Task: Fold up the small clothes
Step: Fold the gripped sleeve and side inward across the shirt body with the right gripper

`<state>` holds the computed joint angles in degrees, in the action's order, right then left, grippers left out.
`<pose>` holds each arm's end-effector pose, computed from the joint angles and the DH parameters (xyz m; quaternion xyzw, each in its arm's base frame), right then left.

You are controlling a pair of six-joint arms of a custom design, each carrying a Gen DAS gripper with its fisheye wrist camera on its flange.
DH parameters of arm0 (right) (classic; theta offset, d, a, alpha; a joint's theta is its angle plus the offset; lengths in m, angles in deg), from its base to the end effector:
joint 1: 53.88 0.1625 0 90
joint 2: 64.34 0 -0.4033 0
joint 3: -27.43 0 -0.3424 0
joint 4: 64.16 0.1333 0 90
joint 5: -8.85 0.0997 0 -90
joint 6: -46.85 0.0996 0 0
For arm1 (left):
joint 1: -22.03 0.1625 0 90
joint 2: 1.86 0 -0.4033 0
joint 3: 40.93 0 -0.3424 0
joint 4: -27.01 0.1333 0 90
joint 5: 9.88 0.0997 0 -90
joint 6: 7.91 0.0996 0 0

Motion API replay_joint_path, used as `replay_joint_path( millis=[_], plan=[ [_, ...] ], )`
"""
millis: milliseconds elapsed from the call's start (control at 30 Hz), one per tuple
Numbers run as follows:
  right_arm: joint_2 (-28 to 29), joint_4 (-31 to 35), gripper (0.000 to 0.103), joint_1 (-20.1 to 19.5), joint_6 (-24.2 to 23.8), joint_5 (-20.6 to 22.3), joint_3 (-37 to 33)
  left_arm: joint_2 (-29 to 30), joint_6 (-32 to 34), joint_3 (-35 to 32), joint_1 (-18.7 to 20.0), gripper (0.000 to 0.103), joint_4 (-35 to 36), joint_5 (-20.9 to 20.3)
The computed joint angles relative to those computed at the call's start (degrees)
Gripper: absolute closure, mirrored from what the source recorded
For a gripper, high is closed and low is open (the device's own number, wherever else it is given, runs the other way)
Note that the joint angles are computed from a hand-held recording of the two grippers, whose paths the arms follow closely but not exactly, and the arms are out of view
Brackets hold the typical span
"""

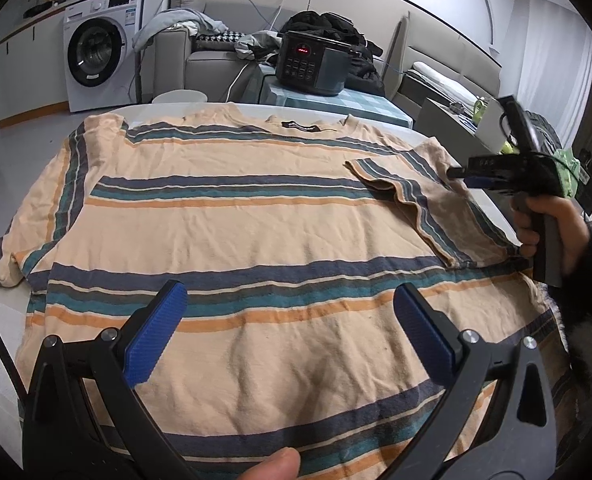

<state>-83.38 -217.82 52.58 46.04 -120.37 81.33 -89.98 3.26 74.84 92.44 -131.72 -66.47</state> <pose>0.2904 -0.7346 0.0788 0.0545 -0.9146 0.2763 0.2902 0.0276 -0.4836 0.4095 0.1406 0.8915 -0.3549 0.2438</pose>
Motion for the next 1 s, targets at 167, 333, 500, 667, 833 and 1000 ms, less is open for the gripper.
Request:
replay_joint_path(
  millis=[167,333,500,667,833,1000],
  plan=[
    [0.99,-4.62,0.098,-0.04,-2.22,-4.91,-1.53,0.18,-0.73,-0.7,0.68,0.001,0.45,-0.41],
    [-2.97,-6.11,0.084,-0.44,1.29,-3.52,2.73,0.36,-0.41,-0.59,0.62,0.001,0.04,-0.01],
    [-5.32,-3.8,0.06,0.86,-3.45,0.7,8.11,0.52,-0.28,-0.61,0.56,0.001,0.15,-0.16],
    [0.42,-1.84,0.06,0.51,-3.63,-3.34,-0.96,0.47,0.29,0.04,0.07,0.001,-0.88,0.67],
    [6.38,7.52,0.079,-1.07,-4.31,0.53,-14.59,0.46,-0.15,-0.07,0.15,0.001,-0.74,0.83],
    [9.8,5.66,0.098,-0.94,-6.32,-1.75,-21.42,0.56,-0.27,-0.38,0.48,0.001,-0.31,0.53]
  ],
)
